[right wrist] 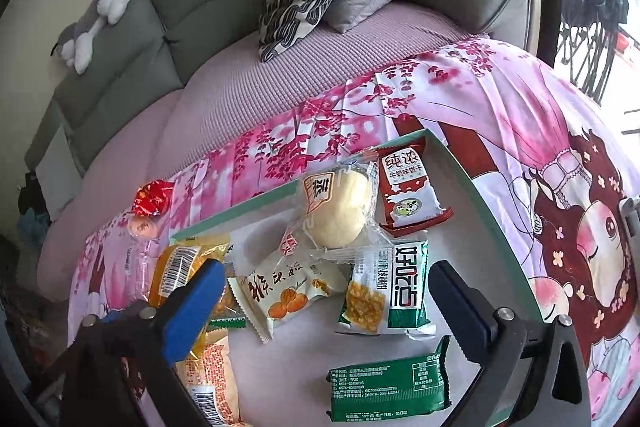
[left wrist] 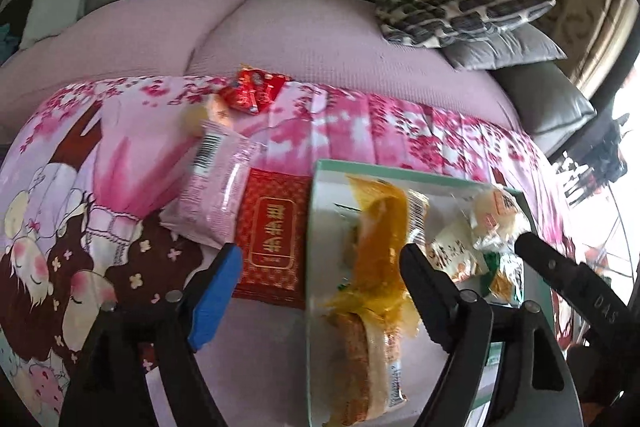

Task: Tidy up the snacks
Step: 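Move both open tools back toward the remaining snacks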

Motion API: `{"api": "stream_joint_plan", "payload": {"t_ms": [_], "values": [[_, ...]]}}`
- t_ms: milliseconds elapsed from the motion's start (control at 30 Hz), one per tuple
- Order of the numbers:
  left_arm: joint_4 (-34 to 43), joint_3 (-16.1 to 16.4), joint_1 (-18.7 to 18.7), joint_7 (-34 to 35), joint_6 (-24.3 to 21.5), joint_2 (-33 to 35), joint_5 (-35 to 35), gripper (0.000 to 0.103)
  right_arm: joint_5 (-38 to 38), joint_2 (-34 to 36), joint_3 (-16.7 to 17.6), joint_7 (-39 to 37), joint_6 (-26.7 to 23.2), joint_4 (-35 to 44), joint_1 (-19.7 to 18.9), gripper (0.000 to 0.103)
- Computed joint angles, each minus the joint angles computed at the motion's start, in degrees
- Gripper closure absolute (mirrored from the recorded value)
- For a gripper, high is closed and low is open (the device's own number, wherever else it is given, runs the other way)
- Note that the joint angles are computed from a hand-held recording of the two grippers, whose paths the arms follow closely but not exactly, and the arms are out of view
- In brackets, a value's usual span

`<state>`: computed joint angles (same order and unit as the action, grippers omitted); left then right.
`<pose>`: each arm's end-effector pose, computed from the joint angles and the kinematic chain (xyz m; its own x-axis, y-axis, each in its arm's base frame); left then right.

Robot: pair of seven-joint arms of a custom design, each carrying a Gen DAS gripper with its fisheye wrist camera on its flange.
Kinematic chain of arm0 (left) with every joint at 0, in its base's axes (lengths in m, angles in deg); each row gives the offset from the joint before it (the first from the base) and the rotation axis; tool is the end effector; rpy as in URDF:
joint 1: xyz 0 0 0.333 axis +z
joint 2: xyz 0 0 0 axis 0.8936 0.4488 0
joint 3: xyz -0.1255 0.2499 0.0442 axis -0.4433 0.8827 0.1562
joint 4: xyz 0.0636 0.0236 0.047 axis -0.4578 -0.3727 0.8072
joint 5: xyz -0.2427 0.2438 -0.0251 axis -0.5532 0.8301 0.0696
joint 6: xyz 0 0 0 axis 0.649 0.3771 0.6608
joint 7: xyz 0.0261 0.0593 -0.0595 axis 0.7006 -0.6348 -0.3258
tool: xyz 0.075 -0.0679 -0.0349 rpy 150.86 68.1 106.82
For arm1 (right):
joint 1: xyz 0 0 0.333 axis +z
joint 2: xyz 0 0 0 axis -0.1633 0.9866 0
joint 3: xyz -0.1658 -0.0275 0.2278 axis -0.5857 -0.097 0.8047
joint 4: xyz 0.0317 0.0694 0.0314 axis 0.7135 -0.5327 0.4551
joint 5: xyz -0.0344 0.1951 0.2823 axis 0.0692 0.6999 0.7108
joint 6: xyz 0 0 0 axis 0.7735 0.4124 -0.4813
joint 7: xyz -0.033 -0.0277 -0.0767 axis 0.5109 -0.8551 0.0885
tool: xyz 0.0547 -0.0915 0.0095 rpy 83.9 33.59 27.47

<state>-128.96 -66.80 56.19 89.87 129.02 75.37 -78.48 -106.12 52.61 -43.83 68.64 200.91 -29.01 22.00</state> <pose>0.4956 -0.1779 0.5183 0.1033 -0.9717 0.2124 -0.8219 -0.2036 -0.5319 0.5072 0.3809 0.5191 -0.1369 -0.9435 -0.3017 -0.8016 0.2844 -0.5259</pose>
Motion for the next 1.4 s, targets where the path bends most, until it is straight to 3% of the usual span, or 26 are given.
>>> {"api": "stream_joint_plan", "payload": {"t_ms": [200, 367, 633, 933, 1067, 1233, 1400], "values": [[-0.2, 0.0, 0.7, -3.4, -0.7, -0.1, 2.5, 0.014, -0.4, 0.8, 0.0, -0.5, -0.8, 1.2, 0.4, 0.0], [-0.7, 0.0, 1.4, -6.9, -0.7, -0.3, 5.1, 0.003, -0.3, 1.0, 0.0, -0.7, -0.9, 1.5, 0.6, 0.0], [-1.8, 0.5, 2.9, -10.2, -1.2, -1.7, 7.2, 0.003, 0.0, 2.6, 0.3, -3.0, -0.8, 4.1, 1.4, 0.0], [-7.1, 1.7, 8.5, -18.3, 1.4, -8.1, 7.4, 0.003, -0.8, 4.3, 0.4, -4.3, 2.2, 8.0, 3.2, 0.0], [-7.8, 0.2, 12.6, -20.8, -0.7, -10.0, 12.2, 0.003, -0.1, 7.4, 0.6, -7.0, 0.9, 12.9, 4.6, 0.0], [-8.8, 0.7, 15.0, -20.2, -2.7, -11.2, 14.0, 0.003, 2.3, 11.5, 1.2, -11.4, 1.6, 18.6, 6.2, 0.0], [-6.7, 0.1, 16.2, -17.8, -9.8, -9.9, 18.8, 0.003, 4.3, 17.9, 1.4, -18.2, -0.2, 28.4, 9.3, 0.0]]}}
